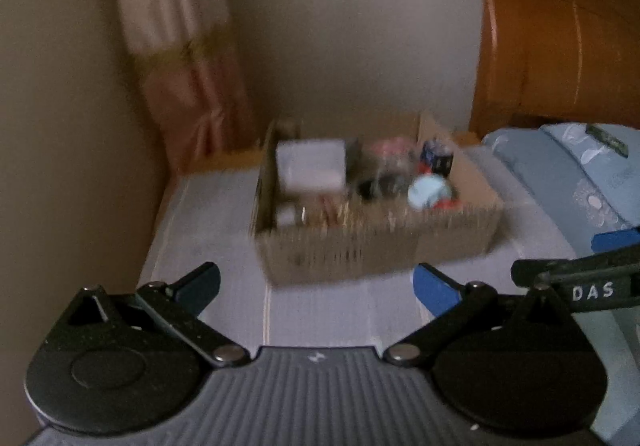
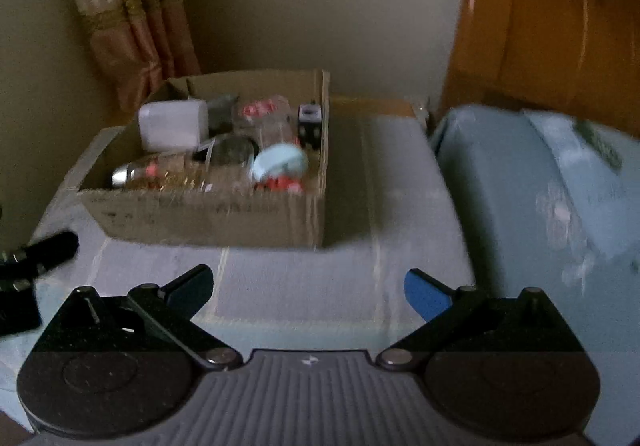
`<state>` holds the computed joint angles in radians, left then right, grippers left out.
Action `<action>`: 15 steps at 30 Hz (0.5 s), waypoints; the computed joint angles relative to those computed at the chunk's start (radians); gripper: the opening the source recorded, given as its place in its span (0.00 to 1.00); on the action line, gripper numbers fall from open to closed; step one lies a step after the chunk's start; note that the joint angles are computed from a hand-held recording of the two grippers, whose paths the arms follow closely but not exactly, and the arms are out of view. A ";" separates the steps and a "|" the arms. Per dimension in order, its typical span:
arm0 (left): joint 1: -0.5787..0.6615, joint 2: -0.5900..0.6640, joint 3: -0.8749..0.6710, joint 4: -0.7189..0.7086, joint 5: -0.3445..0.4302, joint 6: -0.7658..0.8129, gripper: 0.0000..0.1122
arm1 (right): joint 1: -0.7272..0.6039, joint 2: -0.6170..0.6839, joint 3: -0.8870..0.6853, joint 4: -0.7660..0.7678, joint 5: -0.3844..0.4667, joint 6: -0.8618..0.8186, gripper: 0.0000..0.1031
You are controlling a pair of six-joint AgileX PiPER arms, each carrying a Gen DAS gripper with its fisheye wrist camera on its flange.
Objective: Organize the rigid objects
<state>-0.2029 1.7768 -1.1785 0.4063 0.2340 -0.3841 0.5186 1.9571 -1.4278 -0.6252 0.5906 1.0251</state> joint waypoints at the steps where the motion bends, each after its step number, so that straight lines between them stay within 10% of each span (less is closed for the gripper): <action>1: -0.008 -0.018 0.025 0.048 0.016 -0.063 0.91 | 0.012 -0.016 0.029 -0.019 -0.001 0.048 1.00; 15: -0.046 -0.224 0.199 0.067 0.059 -0.136 0.91 | 0.180 -0.177 0.219 -0.294 0.120 0.404 1.00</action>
